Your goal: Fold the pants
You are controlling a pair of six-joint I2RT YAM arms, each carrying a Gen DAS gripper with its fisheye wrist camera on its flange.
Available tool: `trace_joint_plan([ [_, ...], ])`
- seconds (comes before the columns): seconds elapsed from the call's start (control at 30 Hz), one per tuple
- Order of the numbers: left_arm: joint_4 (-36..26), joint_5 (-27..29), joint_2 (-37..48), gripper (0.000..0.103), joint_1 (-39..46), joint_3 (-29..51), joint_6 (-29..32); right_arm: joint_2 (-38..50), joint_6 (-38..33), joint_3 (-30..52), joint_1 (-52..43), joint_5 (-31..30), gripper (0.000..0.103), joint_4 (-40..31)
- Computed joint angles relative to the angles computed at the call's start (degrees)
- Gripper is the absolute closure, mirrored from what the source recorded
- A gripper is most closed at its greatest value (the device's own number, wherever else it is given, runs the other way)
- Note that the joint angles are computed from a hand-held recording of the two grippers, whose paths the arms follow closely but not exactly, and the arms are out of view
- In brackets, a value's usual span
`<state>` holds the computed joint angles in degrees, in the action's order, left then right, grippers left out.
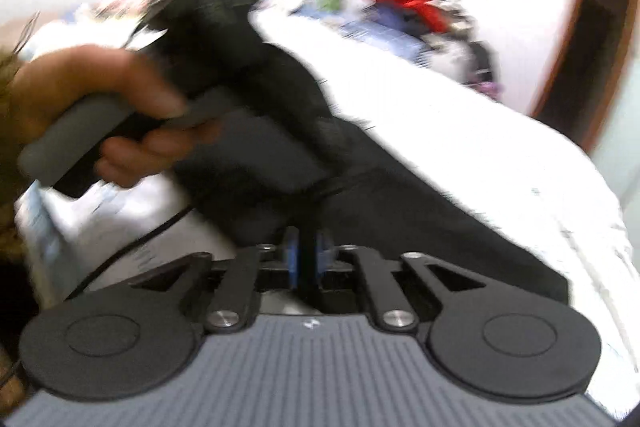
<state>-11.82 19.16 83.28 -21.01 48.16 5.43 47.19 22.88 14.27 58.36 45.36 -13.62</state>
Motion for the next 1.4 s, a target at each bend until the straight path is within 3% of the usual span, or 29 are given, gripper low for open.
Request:
trace_joint_plan([
  [0.07, -0.4, 1.6, 2.1, 0.091, -0.9, 2.7, 1.8, -0.6, 1.6, -0.7, -2.9, 2.2, 0.076, -0.7],
  [0.1, -0.9, 2.6, 3.6, 0.082, -1.4, 4.2, 4.1, -1.6, 2.0, -1.4, -4.4, 2.2, 0.076, -0.7],
  [0.17, -0.4, 2.9, 6.5, 0.053, -2.3, 6.1, 8.0, -5.4, 2.3, -3.7, -6.7, 1.0, 0.070, 0.7],
  [0.2, 1.1, 2.1, 7.4, 0.033, -3.0, 6.1, 10.1, -6.5, 2.6, -4.4, -7.4, 0.4, 0.067, 0.9],
  [0.23, 4.0, 0.6, 7.7, 0.028, -3.9, 5.1, 12.0, -6.3, 2.9, -4.4, -7.4, 0.7, 0.062, 1.0],
  [0.3, 9.2, -3.0, 7.3, 0.028, -5.3, 2.4, 16.5, -4.9, 5.1, -4.9, -4.8, 3.1, 0.059, 1.1],
  [0.37, 9.0, -1.7, 7.9, 0.031, -5.2, 2.6, 19.8, -5.6, 5.7, -5.7, -4.0, 3.3, 0.059, 0.7],
  [0.43, 4.7, 1.9, 9.7, 0.070, -4.1, 5.3, 21.1, -6.2, 6.5, -6.4, -4.1, 3.2, 0.052, 0.4],
  [0.5, 0.8, 3.0, 11.5, 0.081, -3.7, 8.0, 21.3, -5.7, 7.1, -6.6, -4.3, 3.5, 0.045, 0.9],
  [0.57, 1.7, 2.7, 11.3, 0.093, -3.7, 7.3, 21.8, -5.5, 8.7, -5.9, -3.3, 4.3, 0.045, -0.6],
  [0.63, 1.2, 3.1, 11.1, 0.097, -3.5, 7.3, 21.5, -4.3, 10.3, -5.3, -2.1, 5.6, 0.039, -0.8],
  [0.7, 1.1, 3.6, 10.6, 0.099, -3.1, 7.0, 21.0, -4.4, 16.5, -5.7, 3.6, 9.0, 0.036, -5.8],
  [0.8, 1.0, 3.6, 9.5, 0.100, -2.7, 6.1, 20.9, -6.6, 14.0, -5.1, 1.7, 7.7, 0.036, -6.6],
  [0.87, 0.3, 3.7, 8.6, 0.100, -2.2, 5.5, 20.7, -5.6, 10.0, -5.2, -1.7, 5.6, 0.036, -2.3],
  [0.97, -0.2, 4.1, 8.0, 0.101, -1.5, 4.7, 21.4, -5.6, 11.3, -4.9, 0.0, 6.7, 0.030, -3.5],
  [1.1, 3.6, 3.7, 6.7, 0.098, -1.7, 2.6, 22.4, -5.7, 10.3, -5.2, -0.6, 6.5, 0.025, -2.7],
  [1.27, 11.8, -3.0, 1.6, 0.094, -2.6, -2.4, 20.4, -4.7, 12.1, -4.1, 0.8, 8.6, 0.025, -2.7],
  [1.4, 10.9, -6.5, 0.4, 0.094, -1.0, -3.3, 19.1, 2.0, 7.3, -3.2, -1.7, 7.8, 0.024, 5.5],
])
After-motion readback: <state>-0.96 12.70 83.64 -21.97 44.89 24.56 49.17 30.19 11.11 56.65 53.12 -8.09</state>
